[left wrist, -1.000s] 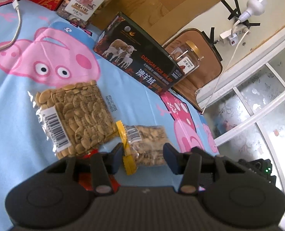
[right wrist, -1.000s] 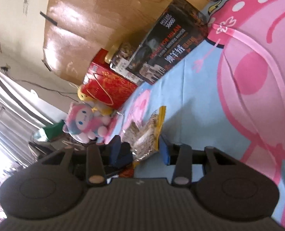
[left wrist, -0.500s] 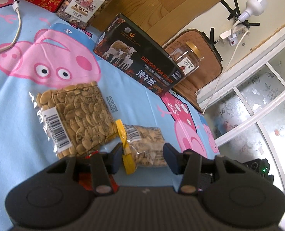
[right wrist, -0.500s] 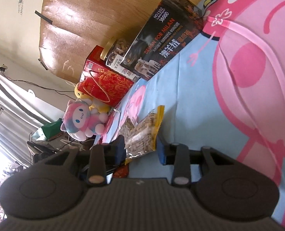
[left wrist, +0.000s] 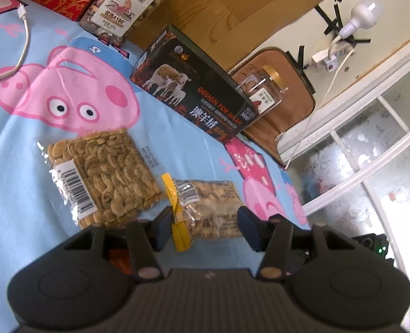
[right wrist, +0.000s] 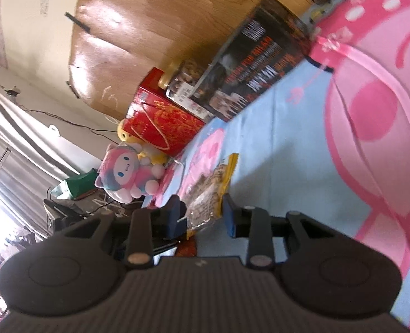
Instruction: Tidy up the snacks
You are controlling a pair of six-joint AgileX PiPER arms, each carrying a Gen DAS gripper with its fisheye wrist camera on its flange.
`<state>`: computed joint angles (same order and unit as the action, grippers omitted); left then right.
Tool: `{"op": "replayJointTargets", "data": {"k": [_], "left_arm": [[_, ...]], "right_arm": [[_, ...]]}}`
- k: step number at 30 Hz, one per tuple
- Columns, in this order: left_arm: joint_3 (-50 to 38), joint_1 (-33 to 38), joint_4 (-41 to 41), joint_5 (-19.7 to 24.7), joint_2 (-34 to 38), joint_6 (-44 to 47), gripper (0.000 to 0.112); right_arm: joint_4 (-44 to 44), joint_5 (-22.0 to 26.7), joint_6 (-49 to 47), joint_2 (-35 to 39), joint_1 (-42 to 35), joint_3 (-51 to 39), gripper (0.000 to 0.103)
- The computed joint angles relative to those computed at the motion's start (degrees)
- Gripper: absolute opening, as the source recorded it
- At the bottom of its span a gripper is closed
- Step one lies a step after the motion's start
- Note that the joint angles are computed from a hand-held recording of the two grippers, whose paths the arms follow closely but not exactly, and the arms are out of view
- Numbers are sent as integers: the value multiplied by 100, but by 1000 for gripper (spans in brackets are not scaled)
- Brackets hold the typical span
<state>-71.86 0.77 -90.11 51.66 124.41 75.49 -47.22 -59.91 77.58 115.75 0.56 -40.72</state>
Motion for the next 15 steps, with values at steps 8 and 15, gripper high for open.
{"op": "replayJointTargets", "data": {"k": [8,15], "left_arm": [[-133,69,19,195,14,-269,50],[-128,100,-69,376,-30,-254,50]], "right_arm": [[104,-71,-60,-131,45,-28,34],[46,-198,-10,-177,-4,-58,34]]}}
